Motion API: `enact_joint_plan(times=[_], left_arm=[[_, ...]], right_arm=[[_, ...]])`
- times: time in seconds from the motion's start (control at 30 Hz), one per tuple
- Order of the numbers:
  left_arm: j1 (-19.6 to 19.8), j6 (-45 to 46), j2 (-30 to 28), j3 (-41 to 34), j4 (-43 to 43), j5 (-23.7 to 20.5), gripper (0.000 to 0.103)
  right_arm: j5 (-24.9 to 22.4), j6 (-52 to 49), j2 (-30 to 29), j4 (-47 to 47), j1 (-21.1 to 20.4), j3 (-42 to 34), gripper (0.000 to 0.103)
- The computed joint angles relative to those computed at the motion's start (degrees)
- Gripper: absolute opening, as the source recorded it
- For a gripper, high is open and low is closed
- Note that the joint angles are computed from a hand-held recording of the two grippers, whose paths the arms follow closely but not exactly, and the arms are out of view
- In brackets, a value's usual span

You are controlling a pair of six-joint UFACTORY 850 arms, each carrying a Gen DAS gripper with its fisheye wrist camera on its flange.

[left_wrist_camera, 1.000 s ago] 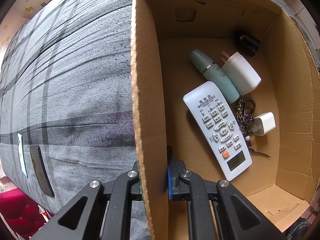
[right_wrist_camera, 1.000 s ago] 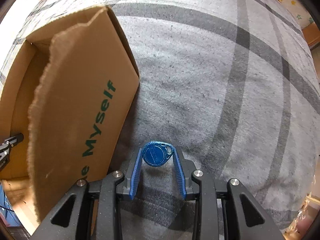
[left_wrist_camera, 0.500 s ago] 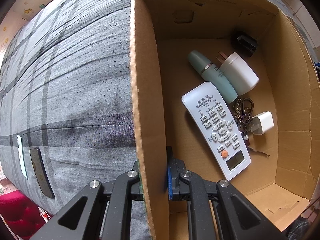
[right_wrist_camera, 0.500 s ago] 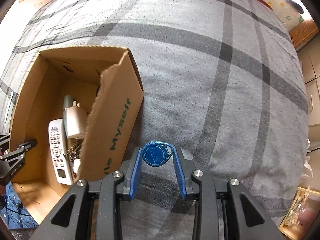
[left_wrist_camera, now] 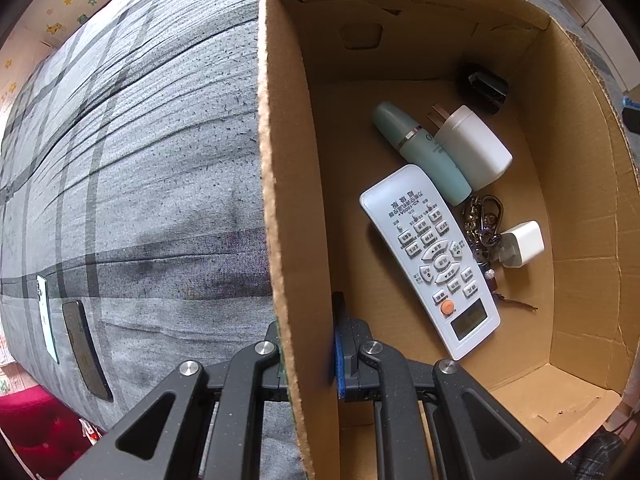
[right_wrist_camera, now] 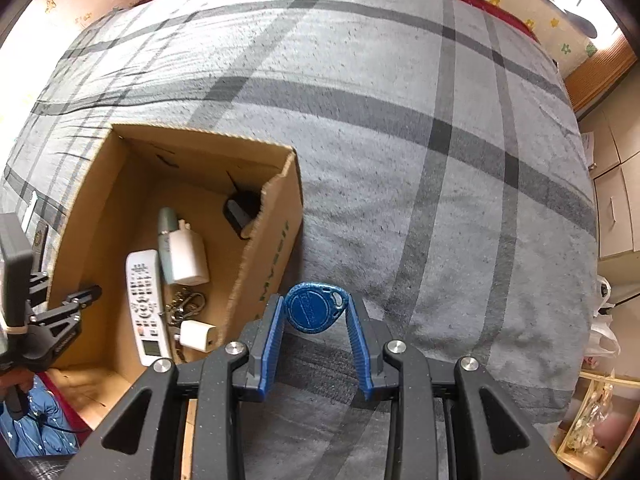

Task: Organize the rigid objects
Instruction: 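Lift the blue fob with the right gripper and carry it into the box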

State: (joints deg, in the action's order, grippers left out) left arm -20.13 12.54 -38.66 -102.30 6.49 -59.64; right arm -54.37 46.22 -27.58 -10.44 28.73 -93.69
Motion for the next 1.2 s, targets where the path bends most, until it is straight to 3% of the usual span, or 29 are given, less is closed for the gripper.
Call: enact_joint_plan(times=[0.57,1.2], left_arm=[[0.09,0.28,0.51,0.37,-0.52,0.59,0.012],[1.11,1.2,-0.13,-0.21,-1.86,0.25,0.012]], right_arm=[[-1.58,-1.1,-3.03,-0.37,3.14,-7.84,0.033],[-3.71,-7.42,-12.62,5.06,4.89,-19.16,0.033]])
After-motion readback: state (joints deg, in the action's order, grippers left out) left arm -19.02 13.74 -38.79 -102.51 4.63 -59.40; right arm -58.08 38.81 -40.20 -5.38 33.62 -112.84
